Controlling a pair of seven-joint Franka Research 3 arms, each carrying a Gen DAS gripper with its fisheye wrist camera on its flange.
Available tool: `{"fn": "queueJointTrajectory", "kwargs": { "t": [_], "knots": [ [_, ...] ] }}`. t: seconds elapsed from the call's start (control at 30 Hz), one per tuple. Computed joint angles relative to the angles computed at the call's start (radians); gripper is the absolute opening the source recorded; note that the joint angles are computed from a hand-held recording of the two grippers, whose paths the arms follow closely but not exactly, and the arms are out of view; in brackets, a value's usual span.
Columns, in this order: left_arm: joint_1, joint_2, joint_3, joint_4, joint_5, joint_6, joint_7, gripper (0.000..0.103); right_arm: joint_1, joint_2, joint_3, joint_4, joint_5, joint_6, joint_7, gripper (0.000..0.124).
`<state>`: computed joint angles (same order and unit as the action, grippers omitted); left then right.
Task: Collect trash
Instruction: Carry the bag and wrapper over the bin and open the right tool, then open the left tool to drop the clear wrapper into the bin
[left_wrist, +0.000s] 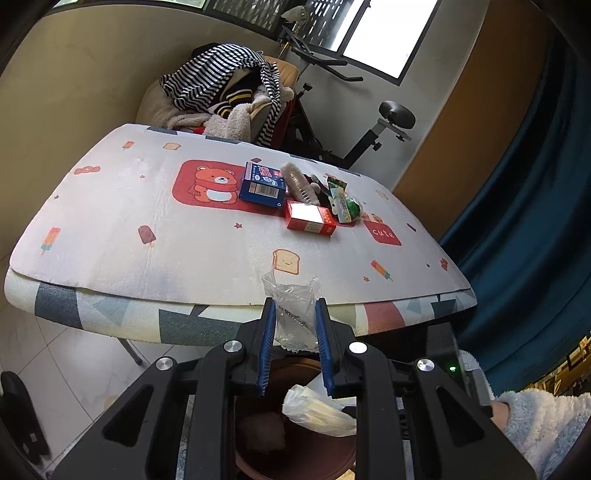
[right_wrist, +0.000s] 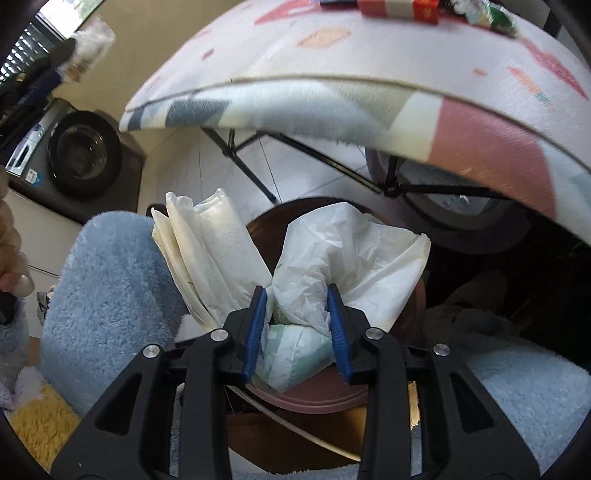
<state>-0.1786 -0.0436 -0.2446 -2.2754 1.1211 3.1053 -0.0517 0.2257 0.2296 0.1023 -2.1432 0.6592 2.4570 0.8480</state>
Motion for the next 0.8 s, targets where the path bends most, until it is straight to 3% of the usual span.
{"fn": "queueJointTrajectory", "kwargs": {
  "t": [0.43, 0.57, 0.63, 0.73, 0.8],
  "knots": [
    [0.008, 0.016, 0.012, 0.005, 0.084, 0.025, -0.093, 0.022, -0.028, 0.078, 0.005, 0.064, 0.037, -0.035, 0.031, 0.048],
    [0.003, 0.024, 0.017, 0.011, 0.112, 0.031, -0.113, 0.022, -0.051, 0.078, 0.011, 0.062, 0.096, -0.039, 0.0, 0.059],
    [-0.002, 0.027, 0.019, 0.013, 0.109, 0.03, -0.108, 0.022, -0.056, 0.078, 0.011, 0.061, 0.117, -0.036, -0.01, 0.066],
    [-0.007, 0.03, 0.022, 0.015, 0.113, 0.03, -0.11, 0.022, -0.058, 0.066, 0.01, 0.051, 0.145, -0.018, -0.013, 0.066],
    [-0.01, 0.03, 0.023, 0.011, 0.108, 0.03, -0.101, 0.022, -0.057, 0.035, 0.013, 0.016, 0.183, 0.043, -0.036, 0.069]
  ]
}}
